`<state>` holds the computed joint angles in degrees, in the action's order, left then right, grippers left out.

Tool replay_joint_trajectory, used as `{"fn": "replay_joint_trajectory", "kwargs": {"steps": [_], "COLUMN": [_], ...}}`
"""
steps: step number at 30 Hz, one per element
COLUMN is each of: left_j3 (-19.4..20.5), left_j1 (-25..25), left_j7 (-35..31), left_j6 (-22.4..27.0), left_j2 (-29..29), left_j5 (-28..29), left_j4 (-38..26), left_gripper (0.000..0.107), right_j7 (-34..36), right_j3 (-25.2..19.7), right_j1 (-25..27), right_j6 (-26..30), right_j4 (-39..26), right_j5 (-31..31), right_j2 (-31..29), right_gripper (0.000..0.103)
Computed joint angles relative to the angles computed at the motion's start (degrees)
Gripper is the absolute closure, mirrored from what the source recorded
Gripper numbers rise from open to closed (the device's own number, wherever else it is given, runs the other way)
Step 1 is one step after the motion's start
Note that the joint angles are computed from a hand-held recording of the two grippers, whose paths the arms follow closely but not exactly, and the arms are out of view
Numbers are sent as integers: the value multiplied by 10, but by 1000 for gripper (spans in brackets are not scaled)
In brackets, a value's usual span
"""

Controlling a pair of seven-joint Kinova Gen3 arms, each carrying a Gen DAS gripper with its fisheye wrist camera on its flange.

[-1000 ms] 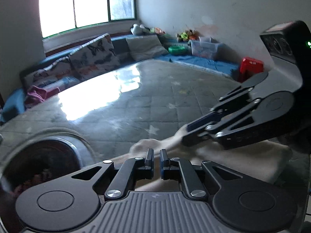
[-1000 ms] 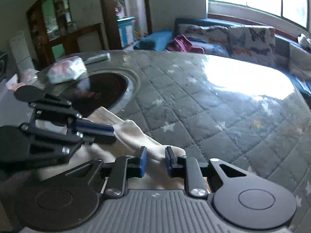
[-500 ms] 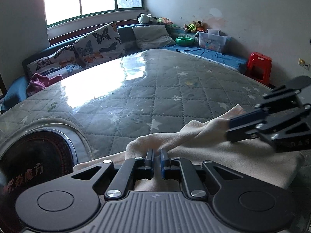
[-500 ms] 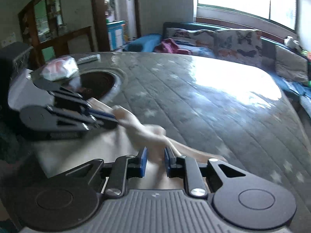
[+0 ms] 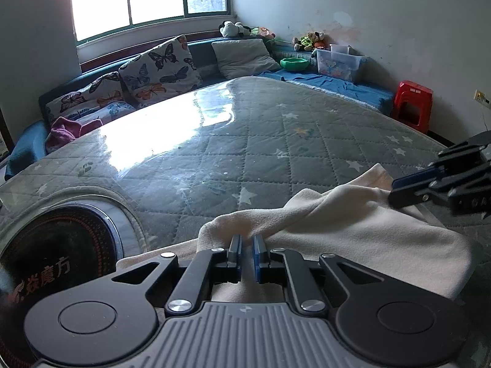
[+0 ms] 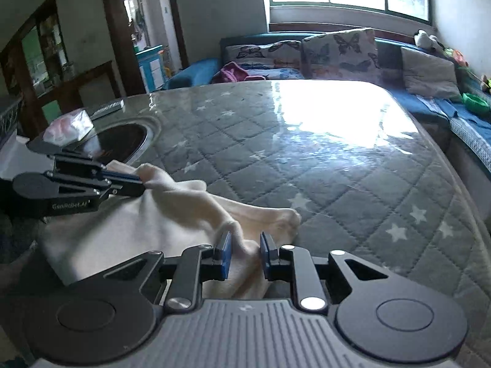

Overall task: Fold clothes
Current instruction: 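Lay the hem over the collar and open both grippers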

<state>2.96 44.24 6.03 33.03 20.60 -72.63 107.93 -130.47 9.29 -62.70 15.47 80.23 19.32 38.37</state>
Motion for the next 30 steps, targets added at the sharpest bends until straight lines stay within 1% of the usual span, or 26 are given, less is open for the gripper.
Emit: {"fn": "replay_joint_trajectory", "kwargs": {"steps": [3, 7, 10, 13, 18, 20, 22, 27, 30], "left_j3": [1, -1, -2, -3, 3, 5, 6, 4, 3], "left_j1": [1, 2, 2, 2, 0, 0, -1, -1, -2], "left_j7": [-1, 2, 10, 26, 29, 30, 27, 29, 37], "left_j6": [3, 1, -1, -5, 2, 4, 5, 3, -3], "left_j2": [1, 1, 0, -2, -1, 0, 0, 0, -2], "left_j5": [2, 0, -5, -14, -16, -16, -13, -14, -21], "left_j4": [-2, -1, 2, 7, 6, 5, 4, 4, 9], "left_gripper": [98, 98, 98, 98, 98, 98, 98, 97, 97], "right_j7": [-2, 1, -2, -22, -26, -15, 18, 108, 144], "right_j3": [1, 5, 12, 33, 18, -4, -47, -106, -118], "right_j1": [-1, -3, -10, -30, -25, -10, 21, 57, 64], "right_j6": [-1, -4, 13, 29, 47, 31, 23, 55, 100], "right_j4": [-10, -8, -14, -12, -29, -36, -54, -139, -193], "right_j5": [-3, -4, -2, 16, 43, 45, 33, -3, -30], "right_j2": [11, 12, 12, 11, 8, 6, 11, 54, 85], "right_gripper": [85, 85, 86, 86, 85, 86, 89, 94, 96]}}
